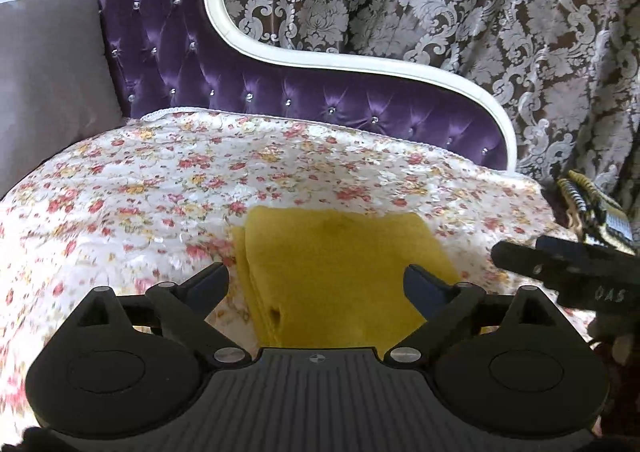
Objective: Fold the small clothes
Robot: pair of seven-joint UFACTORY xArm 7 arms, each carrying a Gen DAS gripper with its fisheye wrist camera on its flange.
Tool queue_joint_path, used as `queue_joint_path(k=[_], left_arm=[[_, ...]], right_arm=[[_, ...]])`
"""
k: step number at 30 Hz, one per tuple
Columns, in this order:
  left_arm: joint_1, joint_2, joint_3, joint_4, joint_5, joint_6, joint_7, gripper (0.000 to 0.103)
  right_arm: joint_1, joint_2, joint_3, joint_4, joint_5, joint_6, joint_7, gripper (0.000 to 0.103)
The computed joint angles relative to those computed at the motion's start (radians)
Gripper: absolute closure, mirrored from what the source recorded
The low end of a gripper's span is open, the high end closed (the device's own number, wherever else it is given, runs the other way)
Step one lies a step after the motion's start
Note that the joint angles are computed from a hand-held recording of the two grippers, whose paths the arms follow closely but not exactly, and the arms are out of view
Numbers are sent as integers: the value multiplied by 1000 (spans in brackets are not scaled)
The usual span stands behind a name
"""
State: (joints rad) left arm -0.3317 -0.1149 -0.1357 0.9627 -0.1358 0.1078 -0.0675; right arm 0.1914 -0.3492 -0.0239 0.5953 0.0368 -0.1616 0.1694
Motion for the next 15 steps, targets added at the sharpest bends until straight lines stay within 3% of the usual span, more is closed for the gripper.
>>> queue_joint_path(k=[5, 7, 10, 15], left_arm=[[28, -67, -40, -61, 72, 25, -108, 4], [25, -90, -43, -82, 84, 38, -134, 4], [19, -125, -44, -112, 91, 65, -159, 4], [136, -173, -157, -128, 310, 133, -333, 5]], right_arm=[[-221, -74, 240, -27, -30, 102, 67, 0], [-268, -102, 292, -41, -65, 128, 100, 0], [-234, -136, 271, -72, -86, 136, 123, 0], [-226, -201, 276, -103, -110, 179, 166, 0]])
